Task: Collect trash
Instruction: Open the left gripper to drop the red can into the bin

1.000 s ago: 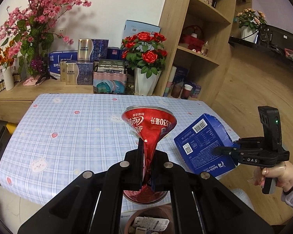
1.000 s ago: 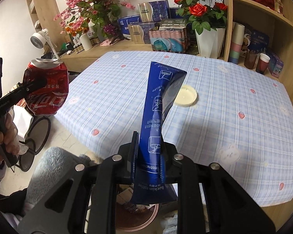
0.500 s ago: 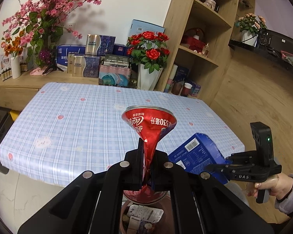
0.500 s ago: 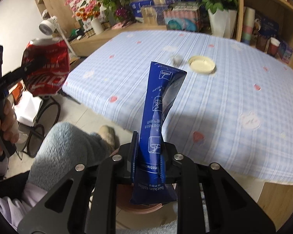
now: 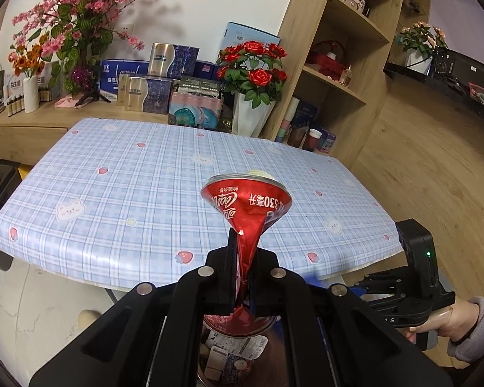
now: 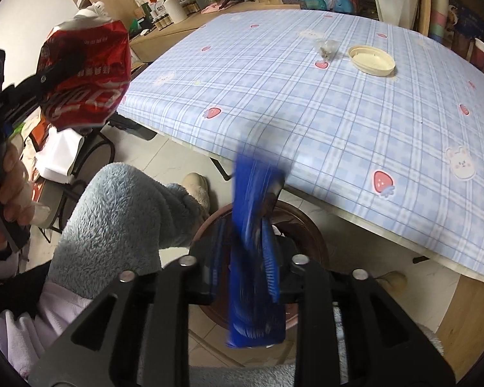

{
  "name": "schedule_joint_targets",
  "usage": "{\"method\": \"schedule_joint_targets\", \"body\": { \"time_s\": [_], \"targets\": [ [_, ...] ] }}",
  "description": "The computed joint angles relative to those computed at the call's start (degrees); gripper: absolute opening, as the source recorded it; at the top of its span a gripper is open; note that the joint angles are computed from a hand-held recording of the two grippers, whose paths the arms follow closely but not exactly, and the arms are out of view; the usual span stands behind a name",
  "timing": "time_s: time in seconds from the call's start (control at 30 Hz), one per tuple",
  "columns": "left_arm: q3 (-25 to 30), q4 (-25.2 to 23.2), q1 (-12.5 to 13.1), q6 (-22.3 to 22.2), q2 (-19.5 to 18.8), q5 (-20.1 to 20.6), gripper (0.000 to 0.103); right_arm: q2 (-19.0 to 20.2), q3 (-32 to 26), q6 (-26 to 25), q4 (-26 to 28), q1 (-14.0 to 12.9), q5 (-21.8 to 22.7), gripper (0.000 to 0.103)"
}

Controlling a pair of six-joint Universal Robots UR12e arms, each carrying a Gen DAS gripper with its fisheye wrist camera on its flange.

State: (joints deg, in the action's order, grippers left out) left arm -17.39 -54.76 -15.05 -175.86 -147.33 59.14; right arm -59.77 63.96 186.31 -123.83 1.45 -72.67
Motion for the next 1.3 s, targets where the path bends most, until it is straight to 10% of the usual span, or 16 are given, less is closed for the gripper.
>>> {"method": "schedule_joint_targets", "body": {
  "time_s": [0.13,0.3,0.97,1.1,1.3],
  "targets": [
    [-2.5,1.0,-0.1,0.5,1.2,-0.4,0.006,-0.1,0.6,1.7,-3.0,0.2,-1.4,0.043],
    [-3.6,0.3,-0.5,1.1,1.6,-0.8,0.006,-1.2,3.4,5.5,-12.8,1.1,-9.6,0.094],
    [-3.2,-9.5,-2.2,7.0,1.0,-2.4,0.006,-4.6,10.9,15.7,-24.2,-0.1,-19.8,0.097],
    [-2.2,-11.3,-2.5,8.6,0.5,-3.2,0.040,-4.9,11.6,16.1,-24.2,-0.2,-19.9,0.097],
    [-1.8,-10.3,-2.6,7.6,0.2,-1.8,0.057,-5.2,12.2,16.8,-24.0,-0.4,-20.3,0.097]
  ]
}}
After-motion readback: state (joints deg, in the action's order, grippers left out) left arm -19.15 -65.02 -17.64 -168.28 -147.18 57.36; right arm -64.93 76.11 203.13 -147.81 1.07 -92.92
